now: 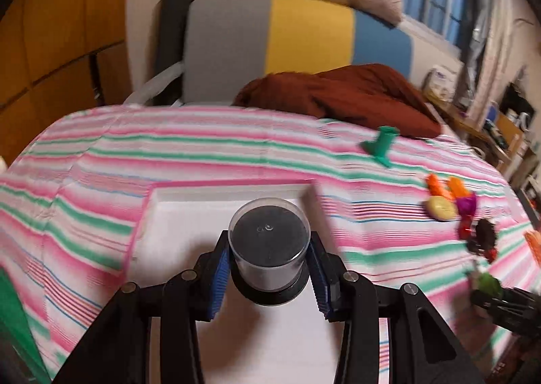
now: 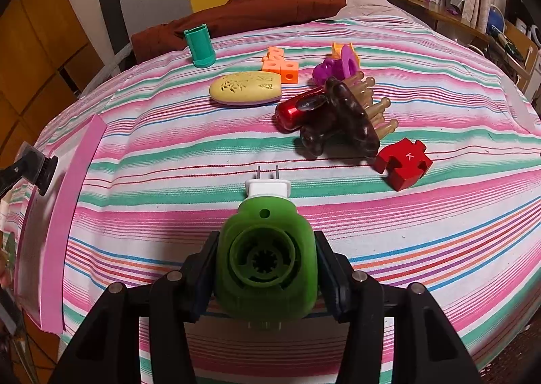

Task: Organize rigid objects
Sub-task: 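Carry the clear cup onto the white tray and open the left tool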

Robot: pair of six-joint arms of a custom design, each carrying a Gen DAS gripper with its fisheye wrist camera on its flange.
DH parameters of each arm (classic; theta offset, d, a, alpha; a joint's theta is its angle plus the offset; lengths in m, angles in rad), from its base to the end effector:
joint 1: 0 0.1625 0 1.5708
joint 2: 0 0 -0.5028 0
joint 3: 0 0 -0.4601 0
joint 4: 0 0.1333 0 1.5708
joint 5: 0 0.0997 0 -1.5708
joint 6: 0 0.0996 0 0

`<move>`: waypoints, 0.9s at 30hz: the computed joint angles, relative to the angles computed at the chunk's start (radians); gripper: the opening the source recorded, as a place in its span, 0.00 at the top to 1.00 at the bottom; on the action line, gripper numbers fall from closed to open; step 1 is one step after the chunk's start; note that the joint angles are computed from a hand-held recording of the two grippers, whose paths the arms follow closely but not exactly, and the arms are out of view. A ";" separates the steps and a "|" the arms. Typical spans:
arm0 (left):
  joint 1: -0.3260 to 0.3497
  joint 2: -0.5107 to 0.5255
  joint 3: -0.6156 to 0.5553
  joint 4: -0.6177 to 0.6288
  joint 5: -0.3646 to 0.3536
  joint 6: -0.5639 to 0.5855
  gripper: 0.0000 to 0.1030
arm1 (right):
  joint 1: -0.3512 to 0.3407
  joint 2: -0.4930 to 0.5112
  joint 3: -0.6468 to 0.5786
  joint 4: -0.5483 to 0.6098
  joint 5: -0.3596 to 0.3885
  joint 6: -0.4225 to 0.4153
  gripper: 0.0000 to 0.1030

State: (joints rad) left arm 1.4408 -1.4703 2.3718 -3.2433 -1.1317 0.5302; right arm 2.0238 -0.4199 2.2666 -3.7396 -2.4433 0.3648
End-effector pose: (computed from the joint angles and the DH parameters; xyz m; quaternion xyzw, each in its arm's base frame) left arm 0.1132 -0.4890 0.3067 0.2157 0.8821 -0.3196 0.2707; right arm 0.2476 -0.3784 -0.1044 -0.0283 -0.8967 0.2992 0.3249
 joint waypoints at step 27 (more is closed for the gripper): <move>0.081 0.042 -0.095 -0.088 0.078 -0.010 0.19 | 0.020 -0.003 -0.034 0.137 -0.078 0.077 0.49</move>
State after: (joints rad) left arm 1.5214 -1.4288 2.2772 -3.3310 -1.0539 0.5204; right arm 2.0441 -0.4231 2.2323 -3.6021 -2.5213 0.4415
